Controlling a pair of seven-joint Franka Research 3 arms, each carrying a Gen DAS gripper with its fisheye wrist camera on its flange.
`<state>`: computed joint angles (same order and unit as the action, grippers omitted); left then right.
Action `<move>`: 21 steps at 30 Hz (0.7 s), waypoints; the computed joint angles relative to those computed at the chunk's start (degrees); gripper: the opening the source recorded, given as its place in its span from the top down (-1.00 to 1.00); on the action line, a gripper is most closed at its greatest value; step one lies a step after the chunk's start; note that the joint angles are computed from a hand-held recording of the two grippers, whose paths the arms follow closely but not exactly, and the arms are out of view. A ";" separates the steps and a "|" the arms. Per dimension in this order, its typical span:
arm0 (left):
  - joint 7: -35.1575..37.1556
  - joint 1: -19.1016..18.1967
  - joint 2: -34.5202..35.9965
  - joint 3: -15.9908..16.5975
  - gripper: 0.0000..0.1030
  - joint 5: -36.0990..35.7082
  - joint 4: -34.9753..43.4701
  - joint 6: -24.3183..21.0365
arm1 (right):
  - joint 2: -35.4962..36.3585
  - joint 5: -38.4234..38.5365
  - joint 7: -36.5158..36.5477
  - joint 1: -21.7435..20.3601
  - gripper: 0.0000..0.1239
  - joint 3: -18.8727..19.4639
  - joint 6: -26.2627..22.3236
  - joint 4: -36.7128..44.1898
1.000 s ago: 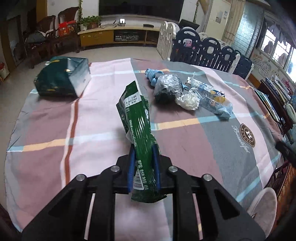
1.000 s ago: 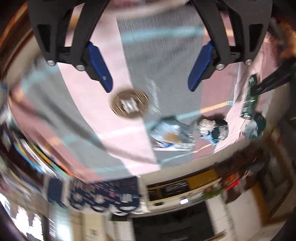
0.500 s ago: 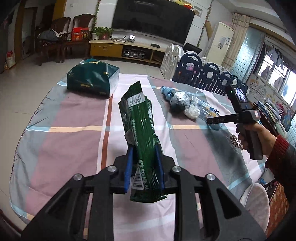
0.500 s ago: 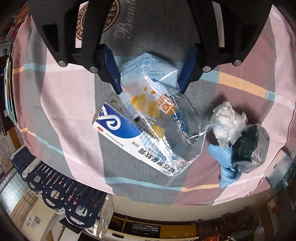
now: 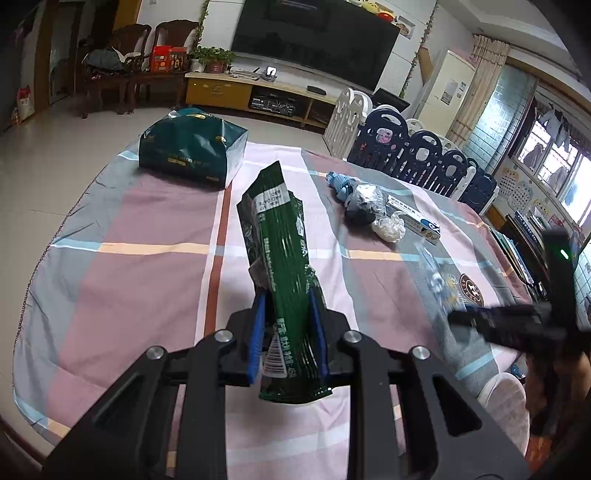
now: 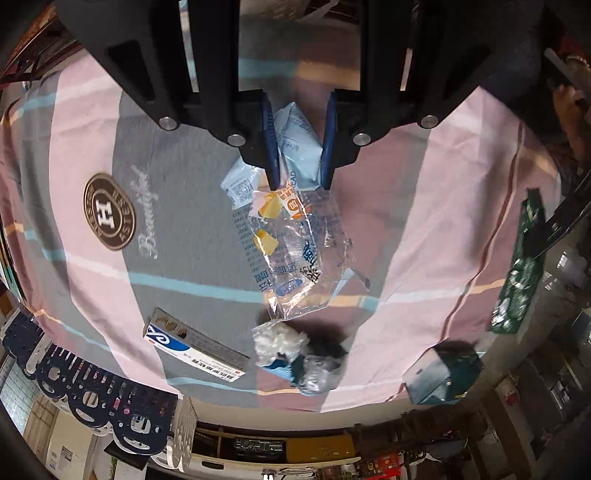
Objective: Collect trash
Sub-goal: 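Regrasp the clear plastic bag deeper with the right tool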
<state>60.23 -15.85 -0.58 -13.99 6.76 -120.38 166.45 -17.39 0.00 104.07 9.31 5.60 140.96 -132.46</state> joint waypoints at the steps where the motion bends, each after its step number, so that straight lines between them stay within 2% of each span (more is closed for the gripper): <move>1: 0.07 0.01 0.09 0.03 0.53 -0.23 0.03 0.02 | -2.09 0.14 1.49 0.38 0.63 0.78 -0.04 -1.81; 3: 0.14 0.06 0.09 0.10 0.53 -0.74 -0.04 0.04 | -5.16 0.28 6.06 0.42 0.63 2.50 0.04 -4.62; 5: 0.22 0.12 0.06 0.16 0.53 -1.19 -0.22 0.11 | -7.29 -3.16 12.50 -1.18 0.63 5.46 -0.36 -6.50; 7: 0.28 0.16 0.07 0.19 0.53 -1.51 -0.29 0.12 | -8.29 -3.42 16.18 -0.96 0.63 5.95 -0.15 -7.78; 11: 0.58 0.24 0.11 0.22 0.53 -2.05 -0.33 0.13 | -8.60 -1.54 19.54 0.53 0.63 5.76 0.40 -8.95; 16: 1.02 0.25 0.01 0.21 0.53 -2.56 -0.55 0.71 | -7.61 -1.29 20.29 2.39 0.62 5.84 -0.07 -8.11; 21: 2.27 0.20 -0.17 0.27 0.53 -4.30 -0.82 0.93 | -7.53 -1.86 21.84 3.10 0.45 6.00 0.19 -7.77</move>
